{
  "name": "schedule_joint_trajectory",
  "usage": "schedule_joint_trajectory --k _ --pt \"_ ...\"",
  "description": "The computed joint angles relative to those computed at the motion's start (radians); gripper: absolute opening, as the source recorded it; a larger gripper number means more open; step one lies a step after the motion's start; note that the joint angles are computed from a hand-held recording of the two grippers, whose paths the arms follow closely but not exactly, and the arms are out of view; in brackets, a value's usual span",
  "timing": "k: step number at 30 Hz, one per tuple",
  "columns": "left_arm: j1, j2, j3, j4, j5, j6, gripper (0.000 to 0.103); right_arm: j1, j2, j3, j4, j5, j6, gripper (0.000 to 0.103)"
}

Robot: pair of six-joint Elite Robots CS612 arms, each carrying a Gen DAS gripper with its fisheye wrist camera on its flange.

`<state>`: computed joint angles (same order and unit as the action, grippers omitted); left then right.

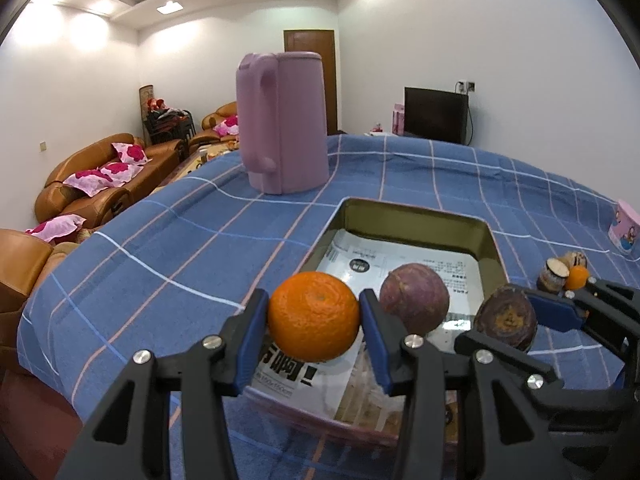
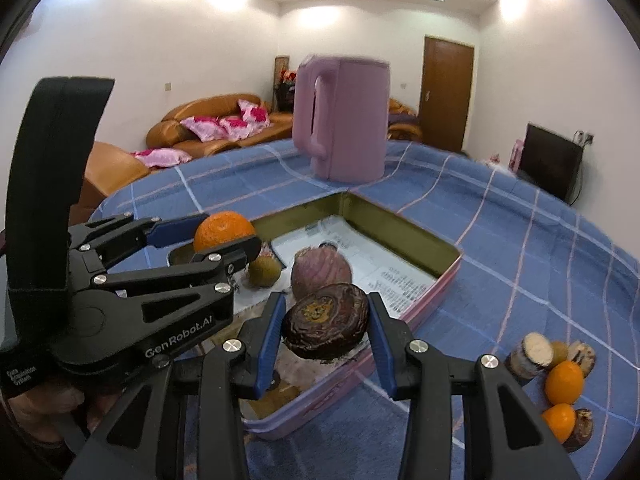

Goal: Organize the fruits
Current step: 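Open the left tool to drop the orange into the tin while the right tool drops the brown fruit, then move both open tools from the tin back to the fruit cluster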

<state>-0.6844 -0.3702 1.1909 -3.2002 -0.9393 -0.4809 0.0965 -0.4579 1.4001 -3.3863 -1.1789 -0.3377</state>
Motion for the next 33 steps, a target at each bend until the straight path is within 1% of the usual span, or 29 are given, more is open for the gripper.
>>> schedule_joint_trajectory --k 5,8,10,11,13,16,22,26,31,33 --pt "-0.002 0.001 -0.001 0.004 0.006 0.003 0.049 -0.001 0.000 -0.003 0.021 0.010 0.002 0.043" --pt "-0.002 -0.001 0.001 0.003 0.005 -0.003 0.051 -0.002 -0.001 -0.003 0.024 0.017 0.001 0.043" --pt "-0.004 -0.002 0.007 -0.003 0.021 -0.008 0.059 -0.005 -0.001 -0.003 0.022 0.028 0.006 0.045" --pt "-0.005 -0.005 0.013 -0.008 0.030 -0.014 0.066 -0.006 0.000 -0.002 0.012 0.031 0.012 0.046" --pt "-0.006 -0.011 0.025 -0.025 0.036 -0.022 0.076 -0.010 0.003 0.001 -0.017 0.039 0.032 0.055" --pt "-0.009 -0.016 0.037 -0.053 0.041 -0.015 0.078 -0.015 0.002 0.012 -0.060 0.043 0.056 0.063" --pt "-0.020 -0.018 0.033 -0.076 0.036 0.017 0.078 -0.028 -0.016 0.055 -0.119 0.038 0.056 0.063" --pt "-0.033 -0.015 0.021 -0.092 0.020 0.057 0.079 -0.048 -0.033 0.094 -0.157 0.023 0.080 0.063" --pt "-0.049 -0.003 -0.014 -0.103 -0.011 0.119 0.083 -0.085 -0.055 0.152 -0.209 -0.031 0.108 0.063" --pt "-0.057 0.003 -0.030 -0.103 -0.027 0.151 0.083 -0.104 -0.064 0.180 -0.227 -0.072 0.123 0.063"
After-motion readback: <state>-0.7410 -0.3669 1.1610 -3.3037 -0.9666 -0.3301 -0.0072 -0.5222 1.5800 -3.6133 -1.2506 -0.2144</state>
